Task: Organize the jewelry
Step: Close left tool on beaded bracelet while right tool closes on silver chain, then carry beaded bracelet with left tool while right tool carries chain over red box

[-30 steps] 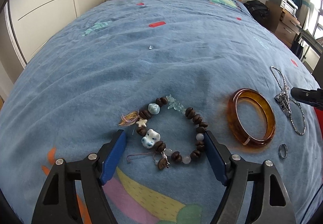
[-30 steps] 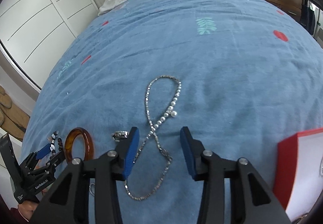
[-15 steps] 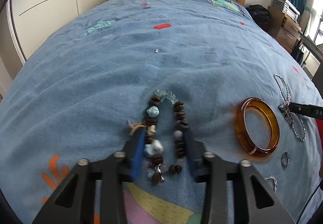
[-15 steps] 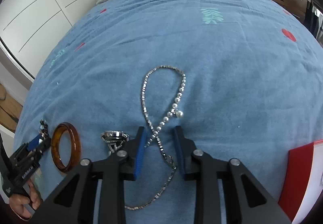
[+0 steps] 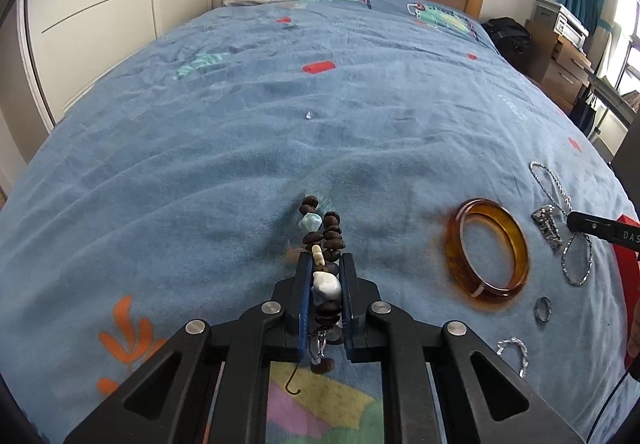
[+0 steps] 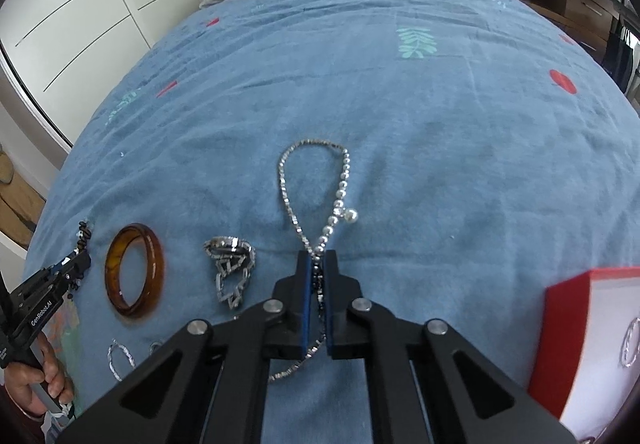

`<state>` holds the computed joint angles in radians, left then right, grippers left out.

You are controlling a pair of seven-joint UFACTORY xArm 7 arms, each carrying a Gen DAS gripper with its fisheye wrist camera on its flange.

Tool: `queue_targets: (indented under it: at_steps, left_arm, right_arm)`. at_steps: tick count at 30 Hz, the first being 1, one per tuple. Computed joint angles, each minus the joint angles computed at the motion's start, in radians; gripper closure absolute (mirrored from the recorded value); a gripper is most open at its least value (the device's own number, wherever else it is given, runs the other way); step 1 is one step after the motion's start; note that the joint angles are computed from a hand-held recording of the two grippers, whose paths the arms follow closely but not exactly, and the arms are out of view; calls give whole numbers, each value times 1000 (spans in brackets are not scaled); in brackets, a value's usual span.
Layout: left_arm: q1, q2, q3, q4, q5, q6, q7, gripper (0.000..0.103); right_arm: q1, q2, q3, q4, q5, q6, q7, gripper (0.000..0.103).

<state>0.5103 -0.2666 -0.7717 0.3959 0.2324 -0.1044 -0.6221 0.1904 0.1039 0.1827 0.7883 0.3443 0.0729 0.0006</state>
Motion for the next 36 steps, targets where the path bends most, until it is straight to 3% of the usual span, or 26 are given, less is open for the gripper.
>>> queue_targets:
  at_steps: [4,8,11,19,24,28,36]
  left_arm:
    - [-111,-51,85,-21,-9,23,-2,90]
    - [-226,-101,185,-38,-7,51,-7,91]
    - [-297,-142,243,-43,-1,79,-9,90]
    - [-457,-256,345,-39,9,168,-25,90]
    - [-540,-312,361,-11,10,220,-42,90]
    - [-588,-325,338,41,16,249,-67,90]
    - [-613,-214,227,205,67,234,-150,90]
  right_arm:
    - [-6,-59,24,-42,96,-23,-75,98]
    - [40,-128,-3,-76,214,-29,-168,98]
    - [81,-187,-41,-106,228,-30,-179,98]
    - [99,-391,-87,-205,86,-3,-58,98]
    - [59,-544,-89,-262,-20,47,28,98]
    - [27,-680,-109,-304,-95,109,75,98]
    - [-39,-916,-193,-393,-201,232,92,98]
